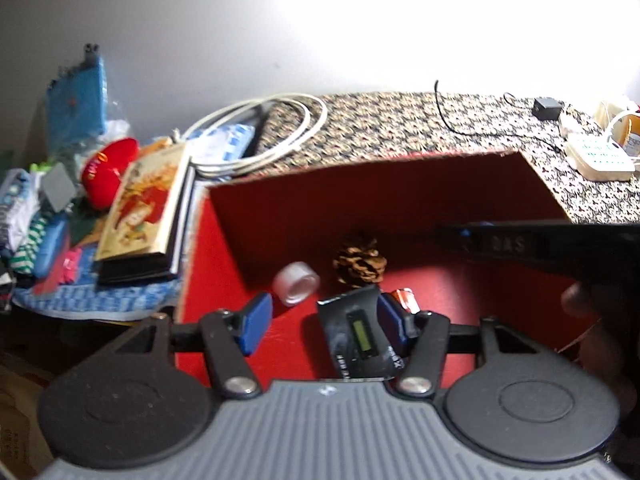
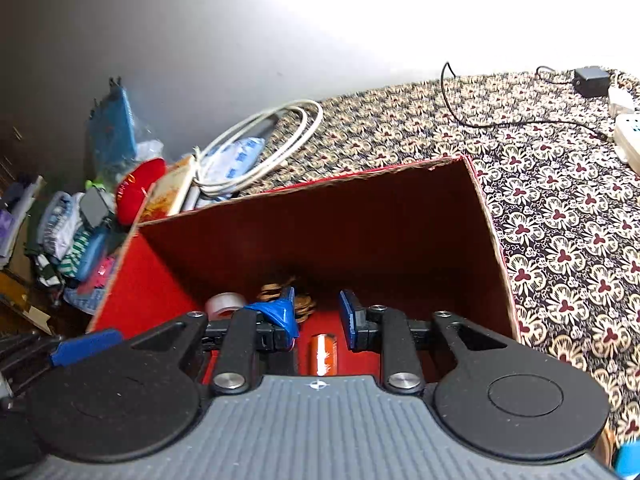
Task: Organize rigid objects
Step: 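Lower the orange cylinder into the box and open the right gripper, then move the right gripper out of the box down to the correction tape dispenser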
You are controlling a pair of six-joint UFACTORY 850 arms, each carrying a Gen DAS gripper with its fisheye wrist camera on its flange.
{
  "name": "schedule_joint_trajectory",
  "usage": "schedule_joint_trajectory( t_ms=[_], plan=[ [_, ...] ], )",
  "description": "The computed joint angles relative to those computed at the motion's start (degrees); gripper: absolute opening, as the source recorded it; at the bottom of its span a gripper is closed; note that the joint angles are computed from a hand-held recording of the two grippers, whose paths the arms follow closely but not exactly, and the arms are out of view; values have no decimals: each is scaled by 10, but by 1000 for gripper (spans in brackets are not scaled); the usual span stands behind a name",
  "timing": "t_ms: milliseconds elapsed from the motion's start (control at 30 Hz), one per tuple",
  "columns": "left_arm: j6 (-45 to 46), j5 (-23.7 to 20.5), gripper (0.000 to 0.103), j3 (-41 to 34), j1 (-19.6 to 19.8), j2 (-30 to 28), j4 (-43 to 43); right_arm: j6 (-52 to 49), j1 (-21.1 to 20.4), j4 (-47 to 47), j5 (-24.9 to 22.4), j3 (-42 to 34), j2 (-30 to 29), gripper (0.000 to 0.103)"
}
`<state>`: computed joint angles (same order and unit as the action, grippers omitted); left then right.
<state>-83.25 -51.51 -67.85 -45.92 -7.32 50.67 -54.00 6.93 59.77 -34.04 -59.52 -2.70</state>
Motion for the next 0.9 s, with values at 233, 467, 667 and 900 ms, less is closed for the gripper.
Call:
schedule_joint_trajectory(
  t_ms=[233, 467, 667, 900],
  plan=[
    [-38, -50, 62, 10, -29, 21, 17, -6, -5, 25, -3, 48, 63, 8],
    [-50, -66, 63, 28, -50, 42, 9, 12, -2, 20, 1, 84, 120, 9],
    [-68, -85, 65, 40, -76, 56, 16, 10, 2, 20, 20, 117, 167, 10],
    [-76, -106, 66, 49, -98, 61, 9, 7, 6, 27, 31, 145, 207, 13]
  ],
)
